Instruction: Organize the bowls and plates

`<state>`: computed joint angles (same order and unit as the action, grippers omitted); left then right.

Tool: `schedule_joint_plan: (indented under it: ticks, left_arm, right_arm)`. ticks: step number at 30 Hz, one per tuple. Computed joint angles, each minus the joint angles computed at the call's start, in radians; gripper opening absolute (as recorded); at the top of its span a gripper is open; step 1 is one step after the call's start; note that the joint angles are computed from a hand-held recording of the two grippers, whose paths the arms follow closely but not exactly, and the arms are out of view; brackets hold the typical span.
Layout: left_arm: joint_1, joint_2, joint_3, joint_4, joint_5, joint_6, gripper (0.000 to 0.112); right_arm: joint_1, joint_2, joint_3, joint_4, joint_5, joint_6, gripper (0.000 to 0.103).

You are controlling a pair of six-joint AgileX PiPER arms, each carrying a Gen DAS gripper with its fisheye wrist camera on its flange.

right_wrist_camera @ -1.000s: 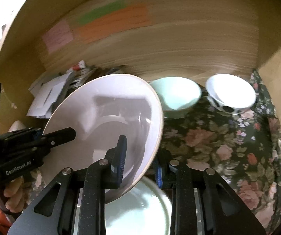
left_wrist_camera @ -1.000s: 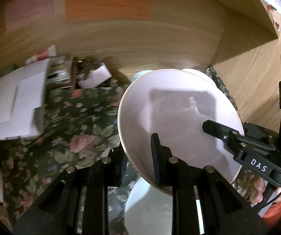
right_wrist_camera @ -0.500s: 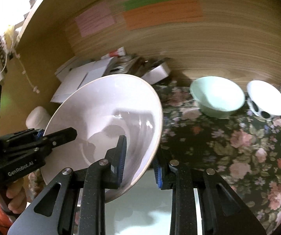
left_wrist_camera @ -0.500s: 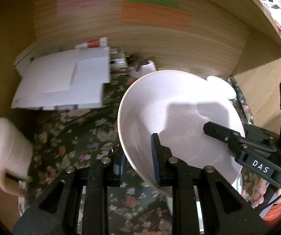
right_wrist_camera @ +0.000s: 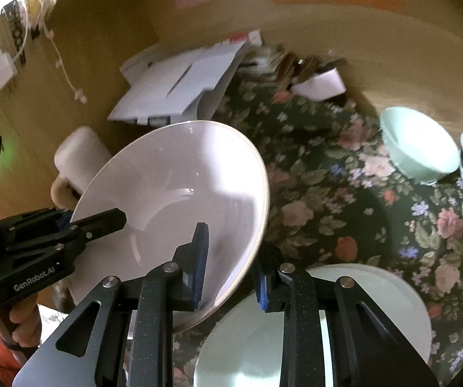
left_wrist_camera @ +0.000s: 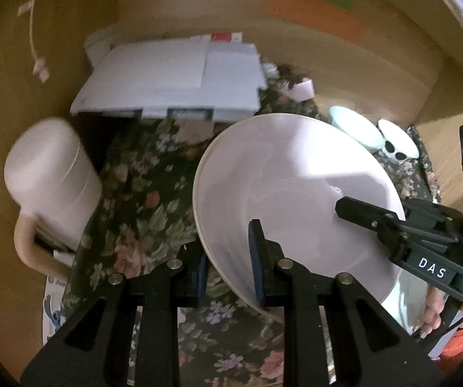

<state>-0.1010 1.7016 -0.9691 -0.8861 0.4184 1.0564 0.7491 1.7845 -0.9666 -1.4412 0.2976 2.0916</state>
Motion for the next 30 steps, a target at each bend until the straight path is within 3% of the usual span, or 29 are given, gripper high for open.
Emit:
schedule_joint_plan:
  ticks: [9, 19, 24, 30]
  left_arm:
    - [0.050, 0.075, 0.014, -0.062, 0.003, 0.064, 0.022]
    - [0.066, 0.146, -0.021, -0.037, 0.008, 0.030, 0.022]
    - [0.061, 0.149, -0.013, -0.045, -0.004, 0.046, 0.022]
    - [0.061, 0.119, 0.008, -0.088, -0.028, 0.096, 0.022]
  right_arm:
    - [-0.024, 0.104, -0.092, 0.313, -0.054, -0.351, 0.023]
    - [-0.051, 0.178, -0.162, 0.653, -0.083, -0.714, 0.023]
    - [-0.047, 0.182, -0.172, 0.684, -0.068, -0.764, 0.026]
    - [-0.048, 0.139, -0.120, 0.511, -0.078, -0.584, 0.026]
